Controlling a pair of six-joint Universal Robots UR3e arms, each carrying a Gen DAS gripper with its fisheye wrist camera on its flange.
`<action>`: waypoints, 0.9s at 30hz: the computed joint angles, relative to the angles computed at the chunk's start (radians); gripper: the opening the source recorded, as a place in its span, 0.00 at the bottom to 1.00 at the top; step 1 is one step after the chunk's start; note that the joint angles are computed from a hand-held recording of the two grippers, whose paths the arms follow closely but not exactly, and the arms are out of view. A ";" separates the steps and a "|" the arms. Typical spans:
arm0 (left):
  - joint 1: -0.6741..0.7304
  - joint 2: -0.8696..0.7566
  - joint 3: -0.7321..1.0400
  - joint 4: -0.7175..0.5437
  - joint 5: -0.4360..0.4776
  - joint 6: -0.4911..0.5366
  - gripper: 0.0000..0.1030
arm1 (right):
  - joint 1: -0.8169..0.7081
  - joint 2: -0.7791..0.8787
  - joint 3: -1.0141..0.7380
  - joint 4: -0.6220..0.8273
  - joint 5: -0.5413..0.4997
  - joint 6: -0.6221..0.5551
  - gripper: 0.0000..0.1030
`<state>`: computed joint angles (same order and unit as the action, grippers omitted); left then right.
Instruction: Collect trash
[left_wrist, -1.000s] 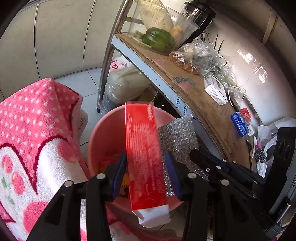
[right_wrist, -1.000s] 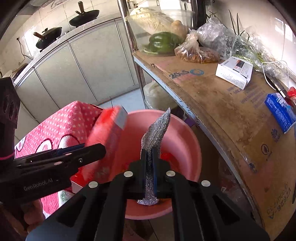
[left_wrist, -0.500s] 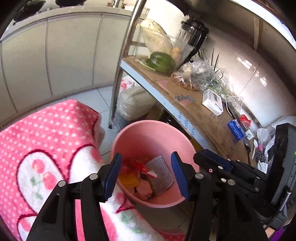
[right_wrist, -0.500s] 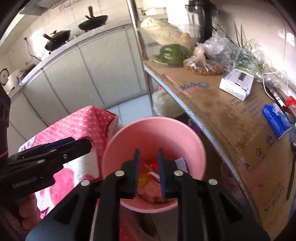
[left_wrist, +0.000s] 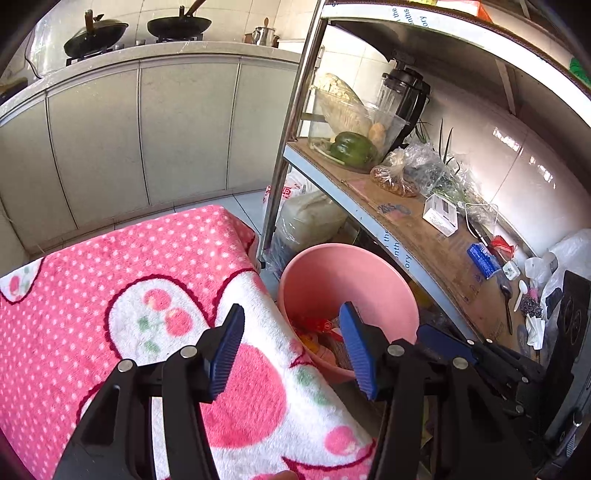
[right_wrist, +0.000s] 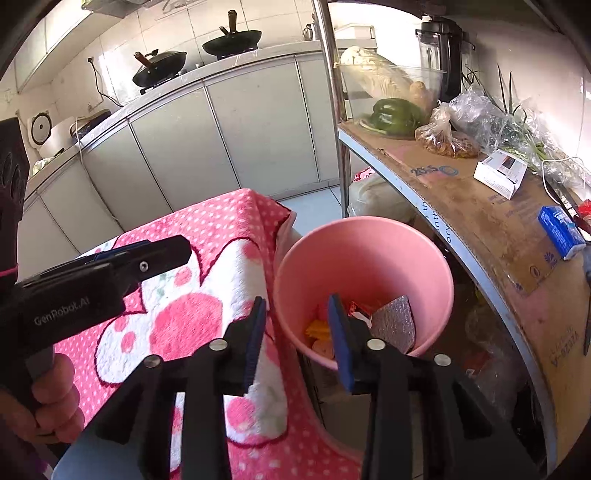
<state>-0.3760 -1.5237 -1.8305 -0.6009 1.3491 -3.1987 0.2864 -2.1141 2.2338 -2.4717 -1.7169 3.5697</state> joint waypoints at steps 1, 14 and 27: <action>0.001 0.020 -0.014 -0.001 -0.001 0.002 0.51 | 0.019 -0.002 -0.004 0.005 -0.013 0.012 0.40; -0.030 0.152 -0.077 -0.006 0.029 -0.007 0.51 | 0.183 0.012 -0.058 0.041 -0.163 0.107 0.44; -0.028 0.211 -0.104 -0.014 0.013 -0.019 0.51 | 0.249 0.020 -0.090 0.083 -0.229 0.153 0.45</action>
